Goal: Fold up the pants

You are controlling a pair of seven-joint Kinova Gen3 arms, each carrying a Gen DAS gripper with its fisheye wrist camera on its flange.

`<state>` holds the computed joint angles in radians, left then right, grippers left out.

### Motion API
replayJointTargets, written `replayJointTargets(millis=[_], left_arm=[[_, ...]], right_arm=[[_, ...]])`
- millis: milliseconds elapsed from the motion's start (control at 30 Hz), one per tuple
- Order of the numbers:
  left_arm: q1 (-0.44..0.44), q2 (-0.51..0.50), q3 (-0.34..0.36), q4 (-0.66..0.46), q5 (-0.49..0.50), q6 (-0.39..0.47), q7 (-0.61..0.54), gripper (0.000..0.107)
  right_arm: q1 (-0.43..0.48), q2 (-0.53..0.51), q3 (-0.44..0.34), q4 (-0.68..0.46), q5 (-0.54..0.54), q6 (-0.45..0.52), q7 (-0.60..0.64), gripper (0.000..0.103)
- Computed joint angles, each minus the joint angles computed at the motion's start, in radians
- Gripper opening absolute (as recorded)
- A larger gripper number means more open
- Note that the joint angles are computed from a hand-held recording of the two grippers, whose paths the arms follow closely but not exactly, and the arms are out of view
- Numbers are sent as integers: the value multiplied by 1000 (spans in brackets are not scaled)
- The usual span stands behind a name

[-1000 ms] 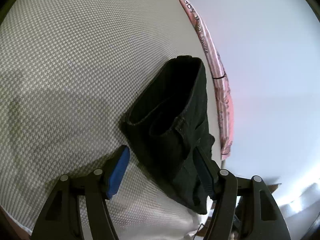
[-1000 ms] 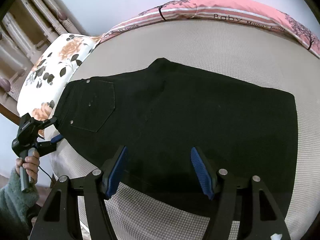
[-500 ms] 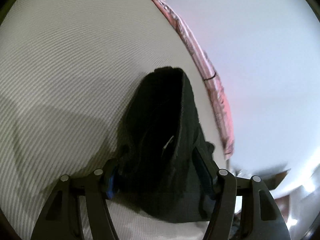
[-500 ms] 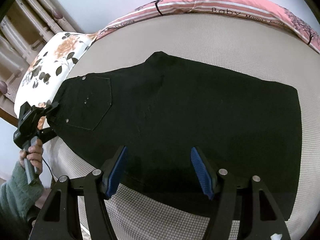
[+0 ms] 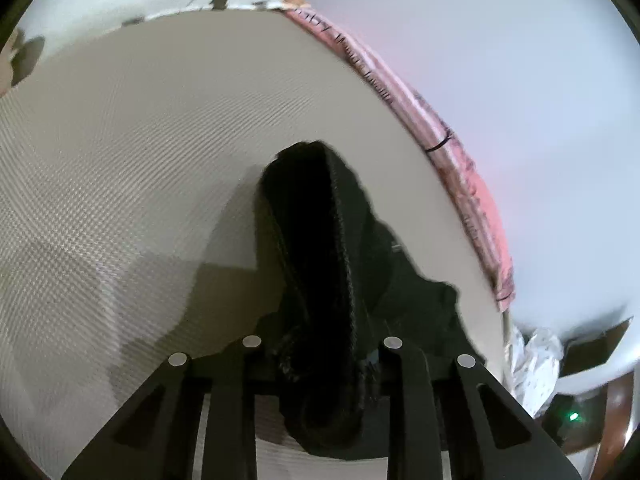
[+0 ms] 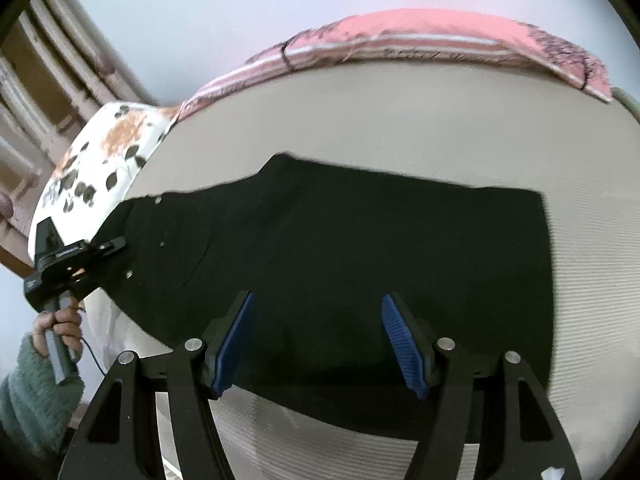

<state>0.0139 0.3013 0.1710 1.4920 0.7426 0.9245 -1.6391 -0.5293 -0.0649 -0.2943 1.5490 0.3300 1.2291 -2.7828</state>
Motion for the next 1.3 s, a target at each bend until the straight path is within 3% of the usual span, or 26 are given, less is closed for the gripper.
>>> replayJointTargets(millis=[100,333,567,833,1100,1300], left_arm=[[12,-37,12,-5,35,-12,9,24],[148,-48,48,-125,-24,-39,90,23],[367,69,81,-364,-248,8,223,23],[618,225,66,-622,-481,138,318,23],[835,318,-7,-693,-713,205,380,23],[923,345,-43,-707,-840,224,381,29]], right_arm=[[15,-46,0,19,14,17,-25,63],[112,-179,-9,95,-25,16,-48,63],[217,-287,-27,165,-55,32,-23,63],[301,-394,39,286,-184,-98,17,63],[384,-420,34,309,-259,-136,84,63],[425,-432,28,316,-280,-150,110,63]])
